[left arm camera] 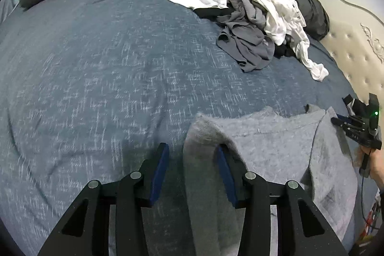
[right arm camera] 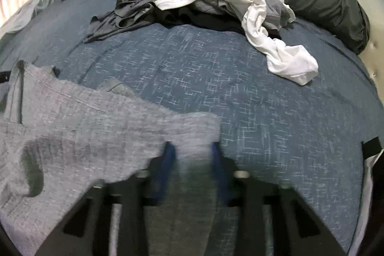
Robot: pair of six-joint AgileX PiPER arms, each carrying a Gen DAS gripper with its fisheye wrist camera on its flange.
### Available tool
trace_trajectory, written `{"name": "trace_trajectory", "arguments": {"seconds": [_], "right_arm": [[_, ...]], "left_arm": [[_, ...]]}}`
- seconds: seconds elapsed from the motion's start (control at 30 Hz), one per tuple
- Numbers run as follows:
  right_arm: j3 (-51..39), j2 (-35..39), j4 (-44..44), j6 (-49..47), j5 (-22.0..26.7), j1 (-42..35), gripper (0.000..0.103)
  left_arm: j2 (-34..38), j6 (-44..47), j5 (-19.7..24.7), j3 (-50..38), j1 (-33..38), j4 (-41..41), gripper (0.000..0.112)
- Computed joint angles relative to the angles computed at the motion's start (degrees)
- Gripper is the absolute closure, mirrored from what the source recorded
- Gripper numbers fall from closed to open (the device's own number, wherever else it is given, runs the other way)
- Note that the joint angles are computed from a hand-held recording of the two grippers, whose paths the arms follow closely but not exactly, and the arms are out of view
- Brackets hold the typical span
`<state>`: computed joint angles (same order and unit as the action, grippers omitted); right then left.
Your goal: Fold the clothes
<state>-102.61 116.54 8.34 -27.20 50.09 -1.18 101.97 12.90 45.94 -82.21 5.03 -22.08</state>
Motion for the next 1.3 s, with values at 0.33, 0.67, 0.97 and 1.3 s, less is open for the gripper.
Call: {"name": "trace_trajectory", "arguments": {"seconds": [0.33, 0.67, 0.97, 1.3], "right_arm": [[4.63, -4.83, 8.37, -2.81, -6.32, -4.9, 0.1], [0.65, -0.97, 10.91, 2.9, -0.76, -9.71, 0.1], [2.14, -3.61, 17.54, -5.85, -0.66, -8.23, 0.072], [3.83, -4.73, 15.84, -9.08, 6.83, 6.15, 0.057]], "left_arm": [[-2.49, -6.06, -1.14, 0.04, -0.69, 4.8, 0.109], [-1.29, -6.88, 0.1, 1.45, 3.77, -0.18, 0.107], [-5.53, -10.47, -2.02, 4.11, 1.02, 4.41, 0.086], [-19.21, -10.29, -8.06, 18.59, -3.59, -0.71, 0.066]]}}
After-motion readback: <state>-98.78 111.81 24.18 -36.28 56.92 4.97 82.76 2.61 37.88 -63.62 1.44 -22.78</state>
